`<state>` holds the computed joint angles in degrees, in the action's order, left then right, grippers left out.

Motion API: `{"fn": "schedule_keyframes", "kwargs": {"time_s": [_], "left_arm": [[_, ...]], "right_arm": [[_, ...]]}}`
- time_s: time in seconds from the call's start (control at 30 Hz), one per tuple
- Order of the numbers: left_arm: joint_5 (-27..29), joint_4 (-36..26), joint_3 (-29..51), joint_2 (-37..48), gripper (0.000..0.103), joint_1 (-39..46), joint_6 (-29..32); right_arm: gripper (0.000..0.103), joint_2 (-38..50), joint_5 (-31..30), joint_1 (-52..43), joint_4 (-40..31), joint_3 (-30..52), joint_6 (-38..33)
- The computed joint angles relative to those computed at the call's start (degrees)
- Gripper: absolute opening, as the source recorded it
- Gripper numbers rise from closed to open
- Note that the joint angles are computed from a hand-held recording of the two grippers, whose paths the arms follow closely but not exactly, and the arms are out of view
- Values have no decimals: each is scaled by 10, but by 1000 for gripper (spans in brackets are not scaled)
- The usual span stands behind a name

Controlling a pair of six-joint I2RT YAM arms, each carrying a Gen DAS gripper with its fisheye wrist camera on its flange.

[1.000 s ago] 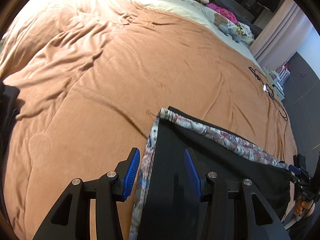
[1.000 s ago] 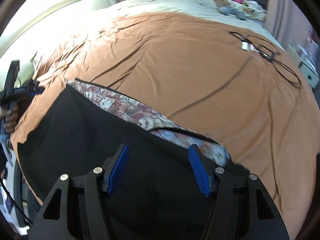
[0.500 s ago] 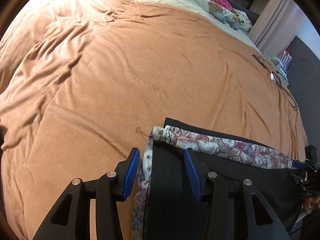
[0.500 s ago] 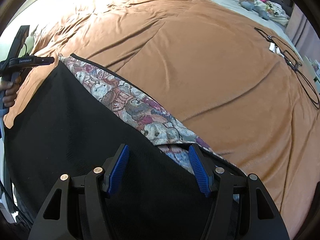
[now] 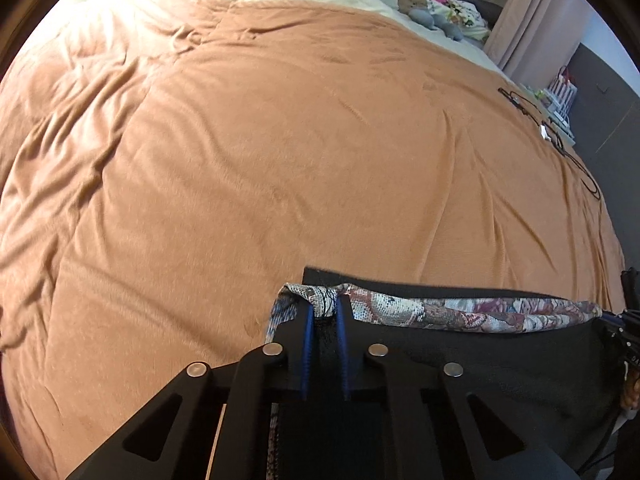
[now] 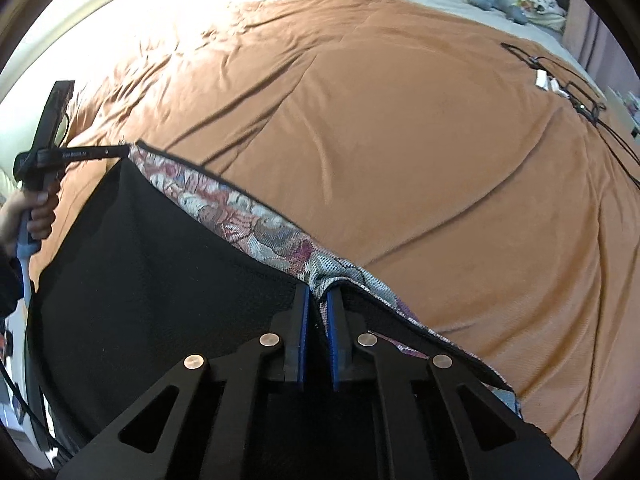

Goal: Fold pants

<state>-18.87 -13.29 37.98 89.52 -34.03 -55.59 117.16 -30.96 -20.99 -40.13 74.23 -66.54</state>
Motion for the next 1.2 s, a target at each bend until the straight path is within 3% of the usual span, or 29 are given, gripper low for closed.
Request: {"fn": "schedule_keyframes", "kwargs": {"time_s": [0.3,0.4,0.47,0.6,0.9,1.03,1.2], "left_arm": [[20,-17,55,75,12,29,-14],[35,-26,49,59,20,33,-27],[38,-37,35,36,38,28,-41],[15,-76,-10,-42,43,-7,-81],[-45,-213,-71,-215,43,-176,-264],[-73,-268,-64,-229,43,-274,-367],[-101,-294,-47,-203,43,-385,-476]], "right_arm": [[5,22,35,27,32,7,83],[10,31,48,35,16,21,99],[17,31,47,32,-3,30,99],[56,16,31,14,-16,29,93],[58,-55,-5,-51,-61,-16,30],[58,-78,-18,-91,-91,-27,-4],[58,-93,-22,-142,-126,-34,-55]]}}
